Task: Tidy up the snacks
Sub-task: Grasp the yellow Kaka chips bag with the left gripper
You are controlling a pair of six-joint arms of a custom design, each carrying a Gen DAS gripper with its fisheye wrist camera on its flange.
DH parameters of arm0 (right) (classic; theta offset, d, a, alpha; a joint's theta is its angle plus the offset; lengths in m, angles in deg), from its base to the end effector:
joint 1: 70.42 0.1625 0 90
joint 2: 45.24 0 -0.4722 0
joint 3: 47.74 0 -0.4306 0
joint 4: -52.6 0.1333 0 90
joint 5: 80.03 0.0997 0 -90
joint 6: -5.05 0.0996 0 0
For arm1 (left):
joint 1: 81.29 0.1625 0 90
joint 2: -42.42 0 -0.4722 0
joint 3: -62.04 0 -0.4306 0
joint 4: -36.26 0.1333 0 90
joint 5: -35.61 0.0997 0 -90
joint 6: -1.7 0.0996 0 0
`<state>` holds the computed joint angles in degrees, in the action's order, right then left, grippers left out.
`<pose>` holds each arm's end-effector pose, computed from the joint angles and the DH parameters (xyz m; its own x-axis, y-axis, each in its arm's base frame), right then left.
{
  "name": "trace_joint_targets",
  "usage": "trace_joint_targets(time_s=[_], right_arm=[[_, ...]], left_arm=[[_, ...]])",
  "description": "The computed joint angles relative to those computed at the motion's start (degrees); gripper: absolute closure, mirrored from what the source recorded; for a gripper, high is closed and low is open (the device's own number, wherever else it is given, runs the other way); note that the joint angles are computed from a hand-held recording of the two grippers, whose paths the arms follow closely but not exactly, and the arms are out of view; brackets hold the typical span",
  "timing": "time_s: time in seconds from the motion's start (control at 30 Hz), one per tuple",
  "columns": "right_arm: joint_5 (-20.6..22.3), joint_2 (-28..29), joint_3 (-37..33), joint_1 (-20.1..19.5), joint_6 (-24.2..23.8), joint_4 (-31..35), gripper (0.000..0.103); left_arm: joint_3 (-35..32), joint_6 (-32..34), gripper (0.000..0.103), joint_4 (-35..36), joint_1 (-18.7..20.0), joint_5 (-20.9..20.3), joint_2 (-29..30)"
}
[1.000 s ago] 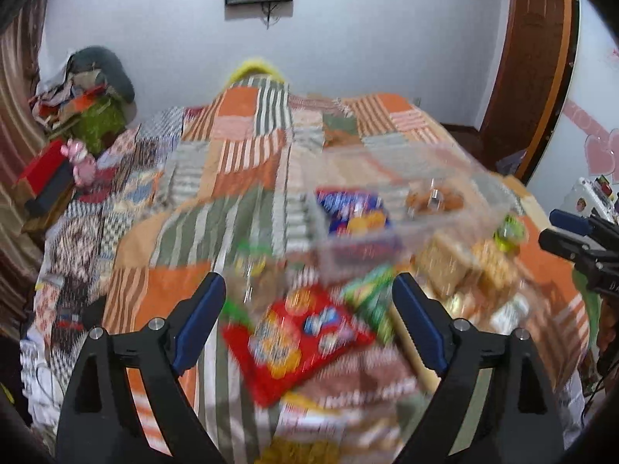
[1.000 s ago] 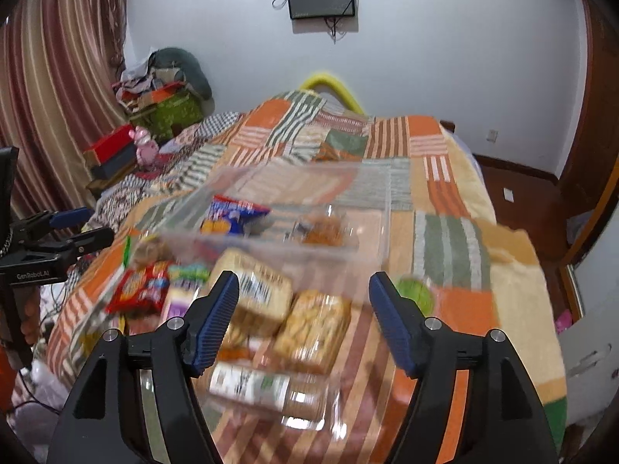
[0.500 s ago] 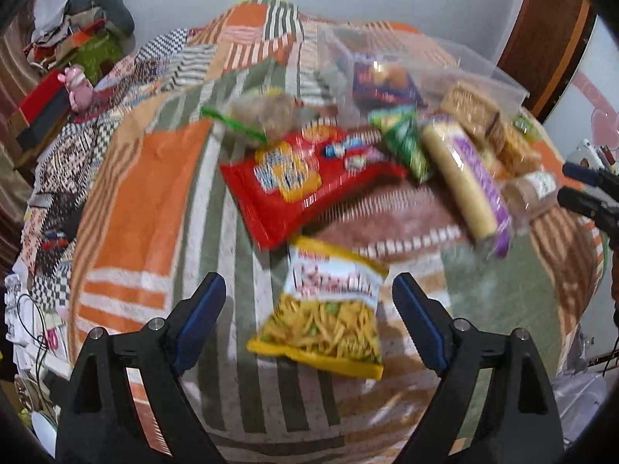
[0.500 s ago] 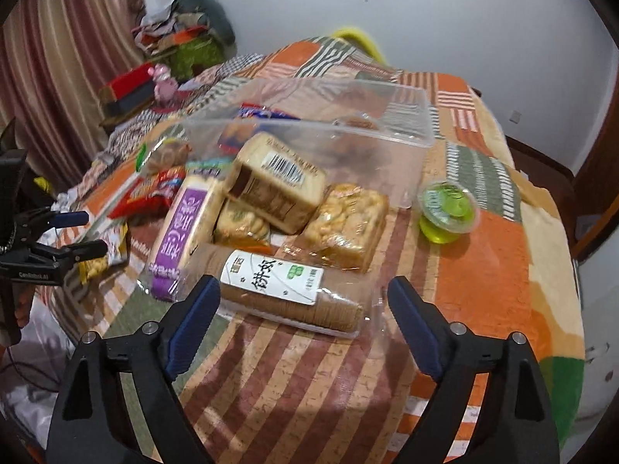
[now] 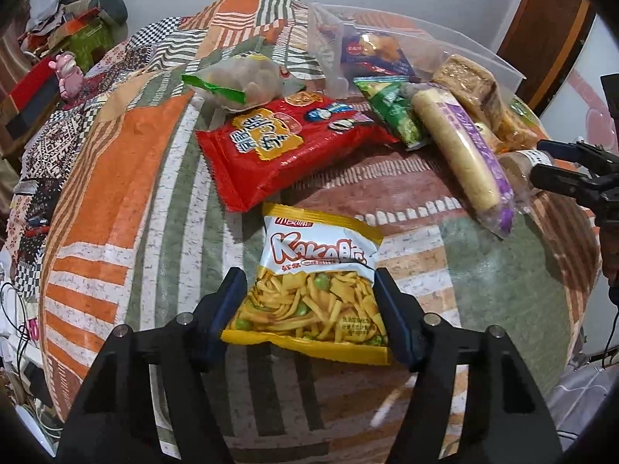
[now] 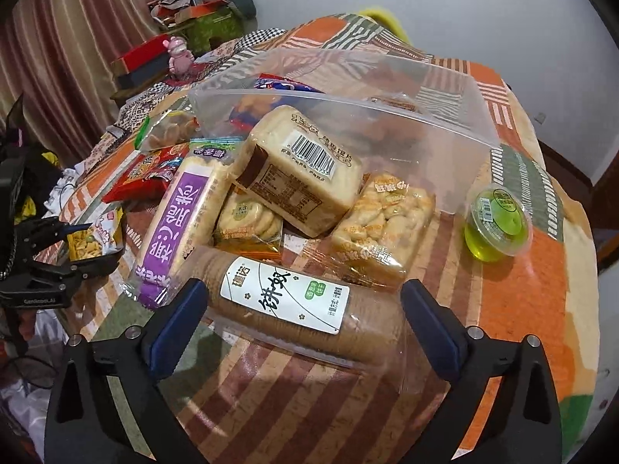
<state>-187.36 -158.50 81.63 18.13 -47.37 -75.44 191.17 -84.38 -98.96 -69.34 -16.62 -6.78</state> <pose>0.0946 -0.3577 0.4259 -0.5989 -0.6524 0.4645 -0.7397 0.6728 -0.0088 -0.3716 -0.2773 -0.0255 -0.7902 -0.1120 -0.6025 0.2321 0.8552 -0.4634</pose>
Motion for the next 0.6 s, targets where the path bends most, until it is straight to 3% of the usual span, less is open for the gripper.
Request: trace_joint_targets(time_s=[0.2, 0.23, 0.3, 0.4, 0.47, 0.53, 0.6], right_arm=[[-0.27, -2.07, -1.51, -1.43, 2.59, 4.65, 0.034], [-0.64, -2.64, -1.66, -1.59, 2.66, 5.41, 0.043], [-1.26, -3.43, -2.15, -1.51, 1.56, 7.34, 0.049], [-0.84, -4.84, -2.33, -1.08, -0.50, 8.38, 0.049], [0.01, -5.18, -2.08, -0.53, -1.66, 7.35, 0.042], [1.09, -4.82, -1.61, 0.19, -2.52, 5.11, 0.025], [2.10, -3.92, -1.40, 0.76, -2.97, 4.25, 0.022]], left_arm=[[-0.83, 2.44, 0.037, -2.66, -1.02, -0.80, 1.33], [-1.12, 3.05, 0.037, -3.18, -1.14, -0.79, 1.73], [-1.50, 3.93, 0.037, -3.80, -1.22, -0.65, 2.21], [-2.12, 4.55, 0.037, -4.02, -1.45, -0.59, 2.80], [-2.07, 4.45, 0.037, -4.32, -1.48, -0.76, 2.72], [-1.90, 4.02, 0.037, -4.47, -1.66, -1.01, 2.58], [-1.83, 3.92, 0.037, -4.31, -1.72, -1.08, 2.47]])
